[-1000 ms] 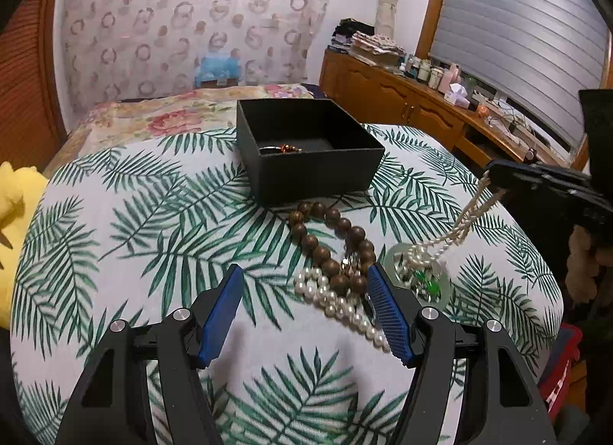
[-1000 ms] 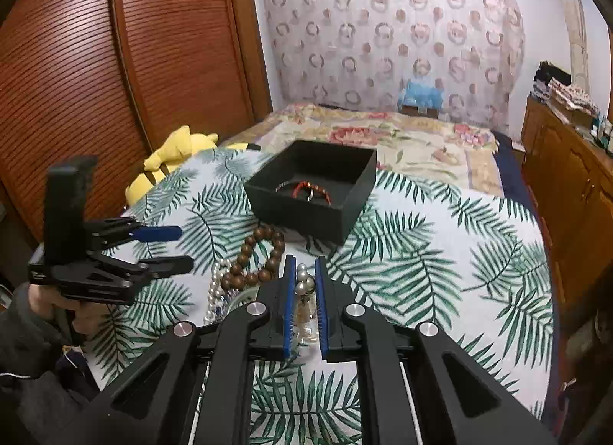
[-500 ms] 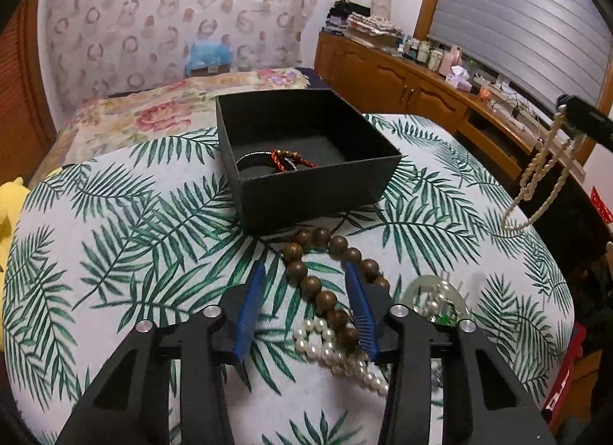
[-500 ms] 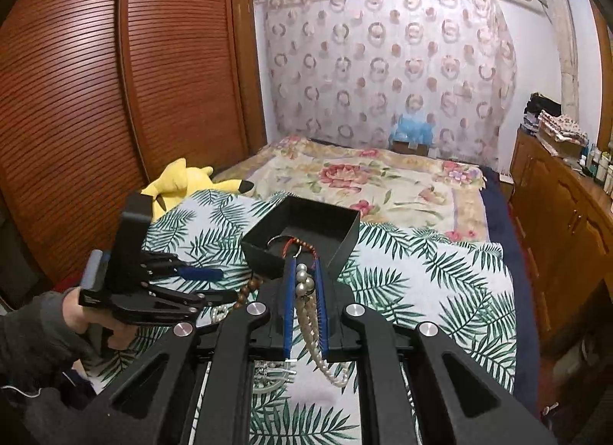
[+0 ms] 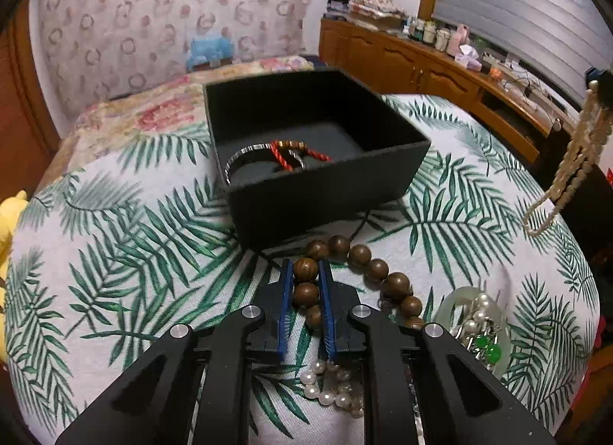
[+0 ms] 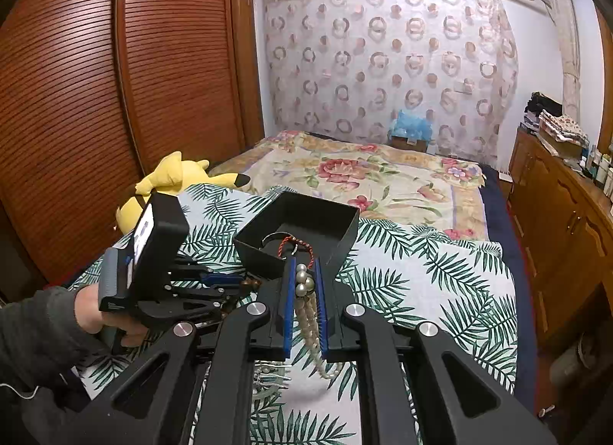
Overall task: Organize jewelry
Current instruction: 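Grasp the brown wooden bead bracelet with the left tool while the right tool lifts the pearls, then lower the wooden bracelet into the box with the left tool while the right tool releases the pearls there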
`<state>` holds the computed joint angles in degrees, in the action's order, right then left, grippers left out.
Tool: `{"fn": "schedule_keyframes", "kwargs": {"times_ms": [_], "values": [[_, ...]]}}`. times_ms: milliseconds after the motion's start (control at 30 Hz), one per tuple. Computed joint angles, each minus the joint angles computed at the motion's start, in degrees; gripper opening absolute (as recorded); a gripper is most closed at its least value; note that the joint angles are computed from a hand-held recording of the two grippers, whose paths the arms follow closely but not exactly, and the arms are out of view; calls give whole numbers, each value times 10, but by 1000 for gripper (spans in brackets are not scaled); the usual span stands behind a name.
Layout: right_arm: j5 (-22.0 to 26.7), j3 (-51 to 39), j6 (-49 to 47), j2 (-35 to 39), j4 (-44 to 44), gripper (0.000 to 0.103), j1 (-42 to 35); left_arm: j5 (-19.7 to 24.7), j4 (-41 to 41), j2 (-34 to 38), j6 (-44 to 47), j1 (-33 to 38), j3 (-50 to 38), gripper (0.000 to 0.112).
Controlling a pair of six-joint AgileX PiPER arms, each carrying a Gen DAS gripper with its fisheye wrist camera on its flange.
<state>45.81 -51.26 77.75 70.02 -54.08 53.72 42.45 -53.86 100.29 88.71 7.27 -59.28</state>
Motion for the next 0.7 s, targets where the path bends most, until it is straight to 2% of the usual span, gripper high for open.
{"fn": "schedule_keyframes", "kwargs": {"times_ms": [67,267,367,500,700], "values": [[-1,-1,0,0,-1,11,-1,21,-9,-15,5,11,1,12],[-6,-12,-16,4,-1,11,-13,124,-38,-80,18,56,-4,12],[-8,-23,-25,11,-1,11,-18,149,-47,-104,16,63,-5,12],[-17,-39,-49,21,8,11,-38,161,-61,-131,23,69,-4,12],[-50,-67,-86,40,28,11,-84,166,-59,-129,-2,67,-37,12]]}}
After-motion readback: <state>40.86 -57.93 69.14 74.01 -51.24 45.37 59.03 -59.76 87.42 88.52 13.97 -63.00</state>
